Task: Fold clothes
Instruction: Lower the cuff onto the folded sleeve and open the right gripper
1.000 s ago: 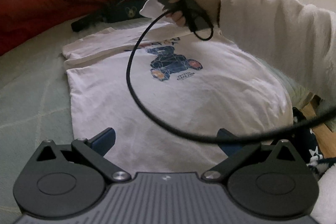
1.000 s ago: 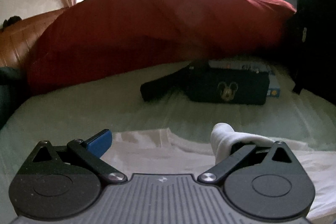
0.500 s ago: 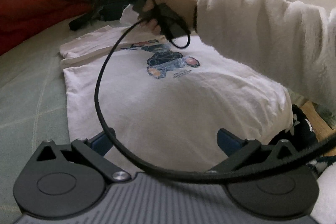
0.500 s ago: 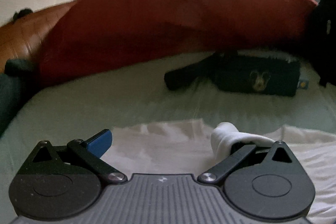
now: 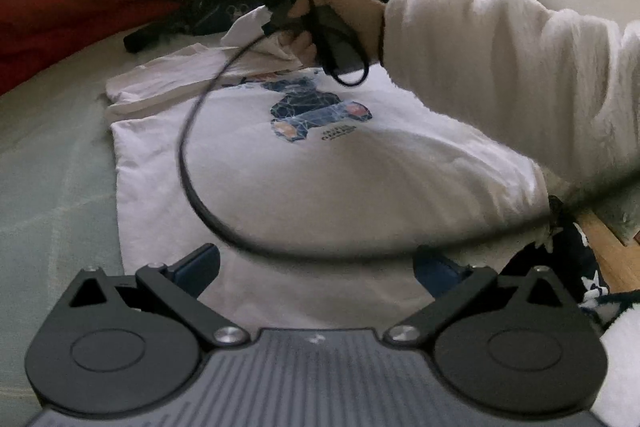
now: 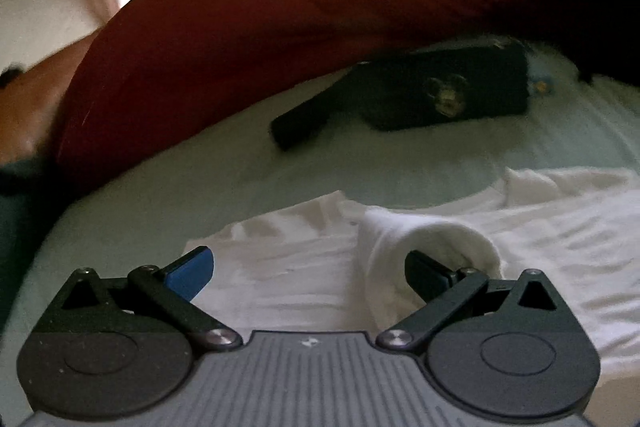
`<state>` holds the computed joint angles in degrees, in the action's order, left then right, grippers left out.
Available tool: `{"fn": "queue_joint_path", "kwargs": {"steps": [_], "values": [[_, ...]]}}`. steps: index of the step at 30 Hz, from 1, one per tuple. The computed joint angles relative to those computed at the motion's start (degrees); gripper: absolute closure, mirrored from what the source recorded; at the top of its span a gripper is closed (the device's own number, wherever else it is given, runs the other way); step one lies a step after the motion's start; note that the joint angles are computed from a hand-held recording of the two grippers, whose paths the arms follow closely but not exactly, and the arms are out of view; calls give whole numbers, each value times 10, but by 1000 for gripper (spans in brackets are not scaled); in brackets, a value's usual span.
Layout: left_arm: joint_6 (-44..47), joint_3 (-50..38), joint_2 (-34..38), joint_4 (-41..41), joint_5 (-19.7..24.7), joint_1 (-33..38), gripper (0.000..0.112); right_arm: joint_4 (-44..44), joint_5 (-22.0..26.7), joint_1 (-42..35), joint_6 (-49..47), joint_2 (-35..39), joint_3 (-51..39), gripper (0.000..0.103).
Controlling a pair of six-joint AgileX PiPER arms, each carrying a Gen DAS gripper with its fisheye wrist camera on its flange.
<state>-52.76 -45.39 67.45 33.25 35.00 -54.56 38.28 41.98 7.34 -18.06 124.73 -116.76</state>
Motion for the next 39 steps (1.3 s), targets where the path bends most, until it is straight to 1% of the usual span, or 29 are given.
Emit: {"fn": "queue_joint_path", "kwargs": {"steps": [5, 7, 10, 12, 13, 16, 18, 21, 24, 27, 30, 32, 36, 37, 39], "values": [[-6, 10, -6, 4, -10, 4, 10, 76, 91, -42, 22, 30, -48, 0], [-3, 13, -7, 1, -15, 6, 10, 91, 92, -51, 28, 28, -40, 0], [-1, 16, -6, -1, -20, 5, 10, 83, 65, -46, 41, 19, -31, 0], [4, 18, -7, -5, -24, 7, 10, 73, 65, -37, 39, 22, -45, 0], [5, 19, -7, -6, -26, 7, 10, 73, 77, -31, 29, 27, -56, 0], [4, 16, -1, -9, -26, 7, 10, 84, 152, -19, -8, 49, -101, 0], [5, 15, 3, -11, -26, 8, 10, 65, 188, -11, -14, 55, -114, 0], [10, 14, 5, -13, -25, 7, 10, 41, 194, -13, -11, 40, -89, 0], [25, 15, 1, -24, -28, 12, 10, 32, 209, -34, 26, 24, -80, 0], [29, 13, 3, -24, -26, 10, 10, 23, 208, -57, 25, -1, -59, 0], [34, 15, 0, -28, -26, 6, 10, 17, 198, -77, 28, -15, -51, 0], [30, 14, 2, -24, -24, 2, 10, 10, 177, -90, 37, -22, -44, 0], [33, 13, 5, -29, -26, 0, 10, -7, 158, -98, 95, 10, -73, 0], [32, 12, 7, -29, -25, -1, 10, -17, 160, -92, 111, 25, -88, 0], [28, 11, 8, -26, -23, -1, 10, -37, 179, -78, 150, 60, -135, 0]]}}
